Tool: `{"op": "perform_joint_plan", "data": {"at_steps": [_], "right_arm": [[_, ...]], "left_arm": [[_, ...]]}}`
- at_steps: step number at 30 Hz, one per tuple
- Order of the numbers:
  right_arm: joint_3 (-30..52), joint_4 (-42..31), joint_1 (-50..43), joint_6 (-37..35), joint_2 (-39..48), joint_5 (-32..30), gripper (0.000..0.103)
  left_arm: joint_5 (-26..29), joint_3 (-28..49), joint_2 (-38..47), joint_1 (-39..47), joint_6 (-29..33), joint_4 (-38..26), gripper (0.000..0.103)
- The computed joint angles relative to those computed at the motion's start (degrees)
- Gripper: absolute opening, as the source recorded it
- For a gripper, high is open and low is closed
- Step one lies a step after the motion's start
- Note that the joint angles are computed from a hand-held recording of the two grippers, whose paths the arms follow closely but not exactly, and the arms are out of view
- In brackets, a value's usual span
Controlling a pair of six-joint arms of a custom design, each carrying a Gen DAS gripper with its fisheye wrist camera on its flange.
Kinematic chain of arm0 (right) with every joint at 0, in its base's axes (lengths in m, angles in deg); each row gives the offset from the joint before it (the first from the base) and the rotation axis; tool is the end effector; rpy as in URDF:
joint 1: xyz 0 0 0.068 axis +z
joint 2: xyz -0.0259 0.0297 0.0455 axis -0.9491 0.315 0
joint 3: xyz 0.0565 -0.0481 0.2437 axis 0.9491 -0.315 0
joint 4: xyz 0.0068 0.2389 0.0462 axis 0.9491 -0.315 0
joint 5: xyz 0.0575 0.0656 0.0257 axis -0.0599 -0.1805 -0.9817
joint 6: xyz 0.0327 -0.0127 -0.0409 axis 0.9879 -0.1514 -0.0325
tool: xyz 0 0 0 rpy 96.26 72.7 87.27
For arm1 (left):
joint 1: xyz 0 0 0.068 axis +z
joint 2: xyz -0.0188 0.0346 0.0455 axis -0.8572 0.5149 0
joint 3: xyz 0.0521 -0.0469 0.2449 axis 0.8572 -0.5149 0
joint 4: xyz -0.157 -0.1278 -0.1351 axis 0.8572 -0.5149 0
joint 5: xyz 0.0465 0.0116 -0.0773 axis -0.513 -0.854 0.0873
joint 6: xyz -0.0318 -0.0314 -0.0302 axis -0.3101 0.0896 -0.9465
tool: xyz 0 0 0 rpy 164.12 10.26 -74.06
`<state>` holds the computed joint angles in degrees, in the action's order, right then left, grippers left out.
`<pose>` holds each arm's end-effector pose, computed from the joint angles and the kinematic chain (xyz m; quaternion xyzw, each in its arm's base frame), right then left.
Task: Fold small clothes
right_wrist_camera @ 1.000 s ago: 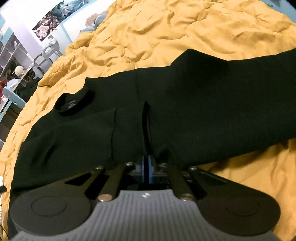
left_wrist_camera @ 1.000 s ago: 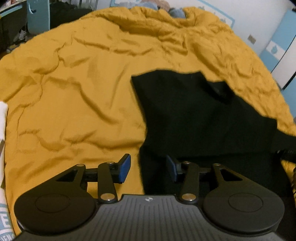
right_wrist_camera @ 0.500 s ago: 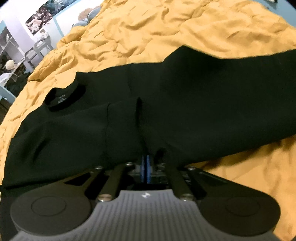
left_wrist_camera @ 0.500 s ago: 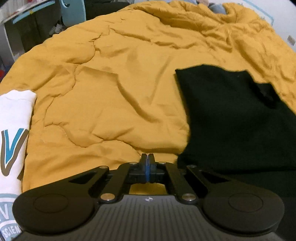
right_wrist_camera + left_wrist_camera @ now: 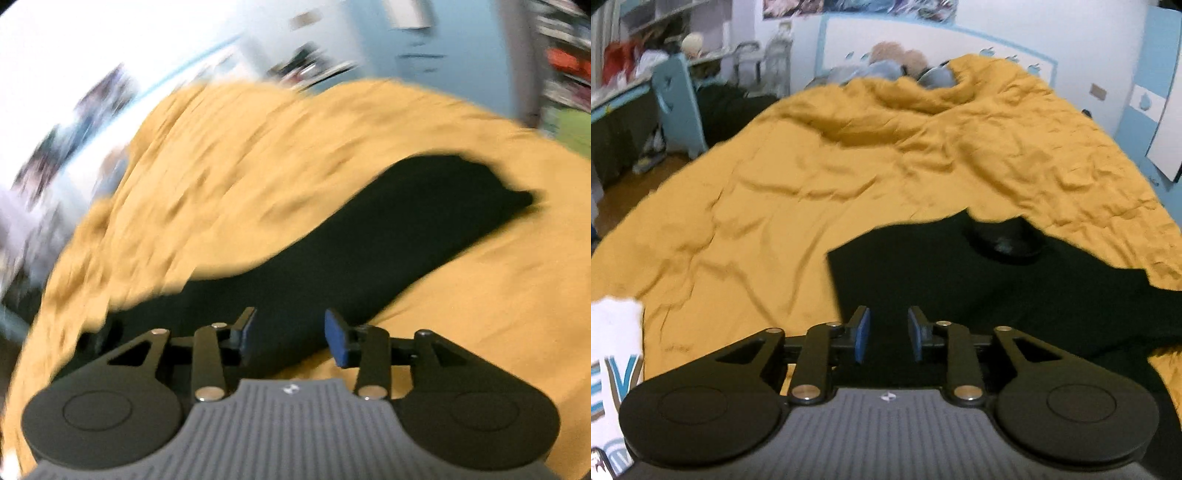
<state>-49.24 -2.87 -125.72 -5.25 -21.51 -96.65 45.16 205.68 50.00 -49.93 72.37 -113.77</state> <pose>0.1313 -0.1639 0.1927 0.5148 0.7437 0.0162 0.4262 0.4881 0.0616 0.2413 0.1867 0.9063 -0.1270 0.3572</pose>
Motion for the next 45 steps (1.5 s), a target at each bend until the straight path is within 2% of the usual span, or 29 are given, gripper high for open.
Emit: {"op": "perform_joint_plan", "data": {"at_steps": [3,6,8,12,16,17,19,20,23,26,28,31,35,39,43,45], "right_arm": [[2.83,-0.17,-18.68,-1.2,4.6,-12.19,0.043],[7.52,3.51,-31.34,1.56,16.46,-21.12,0.044],[11.77,4.66,-34.43,3.12,24.34,-22.94,0.044],[17.74,8.36,-35.72,5.01,36.5,-22.49,0.043],[20.79,13.31,-34.48,8.65,44.27,-22.81,0.03],[20.69,14.99,-34.05,9.36,45.15,-22.6,0.026],[20.82,16.35,-33.05,10.61,45.48,-22.56,0.006],[20.51,16.63,-32.99,10.42,44.88,-22.13,0.001],[17.4,18.17,-31.59,8.66,37.52,-20.3,0.0],[16.55,14.17,-29.12,7.16,27.21,-21.22,0.0],[18.36,8.19,-25.35,5.63,19.48,-20.45,0.0],[23.95,-0.68,-14.67,4.79,10.53,-15.45,0.0],[33.05,-6.64,6.73,6.88,6.07,-2.88,0.0],[44.1,-8.06,30.44,8.95,11.41,13.38,0.0],[55.07,-7.73,46.77,11.31,21.53,23.7,0.0],[59.87,-6.94,52.71,13.56,27.25,26.43,0.0]], "left_arm": [[-1.31,-5.2,-3.76,-2.44,-0.86,3.27,0.033],[-2.46,-7.28,-5.17,-4.49,-2.53,4.09,0.033],[-3.42,-8.83,-5.92,-5.5,-3.61,4.87,0.033],[-6.21,-13.65,-8.34,-6.92,-6.43,7.19,0.033],[-7.78,-15.36,-8.77,-7.28,-7.8,7.34,0.033],[-8.44,-15.81,-8.96,-7.26,-7.74,7.4,0.034],[-9.57,-16.86,-9.55,-7.31,-7.81,7.91,0.033],[-9.67,-17.03,-9.67,-7.12,-7.78,8.07,0.033],[-8.73,-18.04,-10.56,-5.97,-7.56,8.48,0.033],[-7.88,-17.8,-10.58,-4.7,-7.19,8.38,0.033],[-7.87,-18.77,-11.15,-3.76,-7.58,9.84,0.033],[-6.27,-19.34,-11.9,-2.26,-7.69,11.03,0.033],[-3.22,-17.2,-11.75,-0.01,-8.23,10.32,0.033],[-1.01,-19.18,-14.13,1.95,-6.71,13.73,0.033],[2.27,-16.64,-13.38,4.07,-5.94,13.82,0.034],[3.43,-13.74,-11.52,4.86,-6.31,12.69,0.034]]}}
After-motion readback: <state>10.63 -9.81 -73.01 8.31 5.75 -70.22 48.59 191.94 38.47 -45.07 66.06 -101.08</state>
